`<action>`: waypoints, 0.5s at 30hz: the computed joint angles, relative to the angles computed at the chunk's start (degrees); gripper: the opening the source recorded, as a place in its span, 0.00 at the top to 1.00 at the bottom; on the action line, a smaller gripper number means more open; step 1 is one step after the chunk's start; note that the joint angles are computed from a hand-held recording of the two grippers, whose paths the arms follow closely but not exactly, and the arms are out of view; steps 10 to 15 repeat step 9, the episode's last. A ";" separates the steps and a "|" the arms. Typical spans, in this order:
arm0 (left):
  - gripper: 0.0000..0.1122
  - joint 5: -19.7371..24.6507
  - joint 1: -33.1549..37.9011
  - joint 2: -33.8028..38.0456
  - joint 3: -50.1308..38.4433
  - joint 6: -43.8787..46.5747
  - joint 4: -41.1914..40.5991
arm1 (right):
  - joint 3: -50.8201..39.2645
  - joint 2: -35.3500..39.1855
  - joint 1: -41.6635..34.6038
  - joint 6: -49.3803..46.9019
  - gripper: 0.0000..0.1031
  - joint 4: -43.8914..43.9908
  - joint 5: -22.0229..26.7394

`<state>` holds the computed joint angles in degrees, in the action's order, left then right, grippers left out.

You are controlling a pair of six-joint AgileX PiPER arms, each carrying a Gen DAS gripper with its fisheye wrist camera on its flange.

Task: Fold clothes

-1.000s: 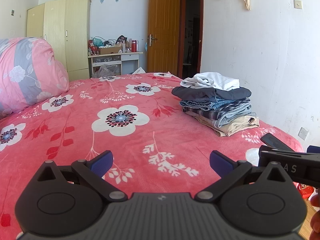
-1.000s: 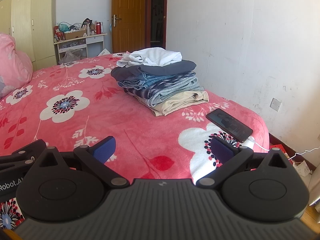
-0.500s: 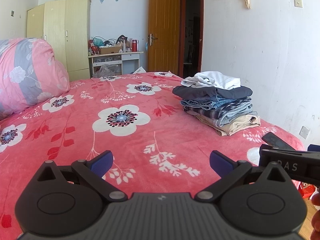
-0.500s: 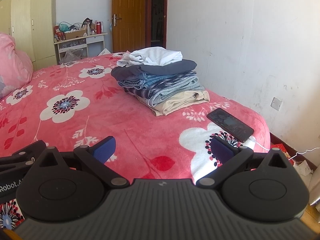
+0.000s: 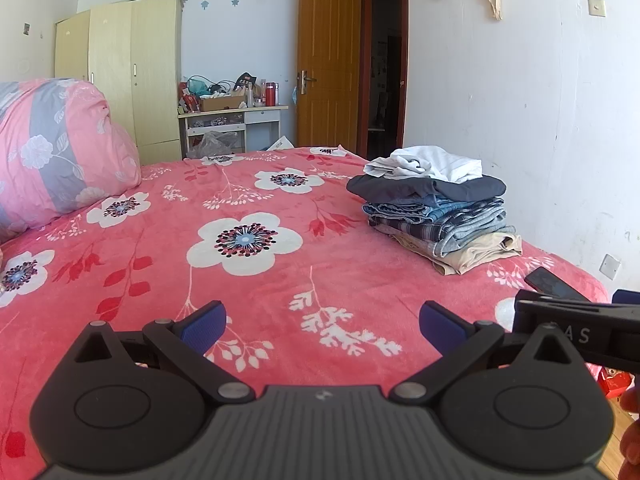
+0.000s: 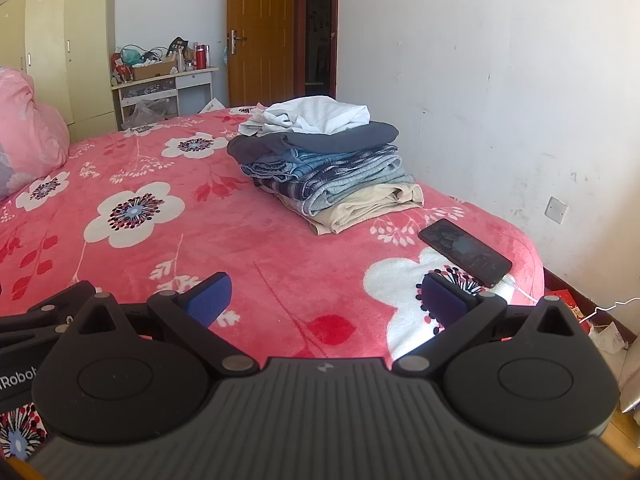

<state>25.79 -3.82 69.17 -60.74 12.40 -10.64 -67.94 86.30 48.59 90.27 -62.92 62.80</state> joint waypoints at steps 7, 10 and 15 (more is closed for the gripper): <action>0.08 -0.01 0.15 -0.09 0.14 0.27 -0.23 | -0.16 0.13 0.04 -0.07 0.01 0.09 0.09; 0.08 0.08 0.24 -0.14 0.13 0.33 -0.22 | -0.09 0.17 0.12 -0.02 0.01 0.10 0.10; 0.08 0.08 0.24 -0.14 0.13 0.33 -0.22 | -0.09 0.17 0.12 -0.02 0.01 0.10 0.10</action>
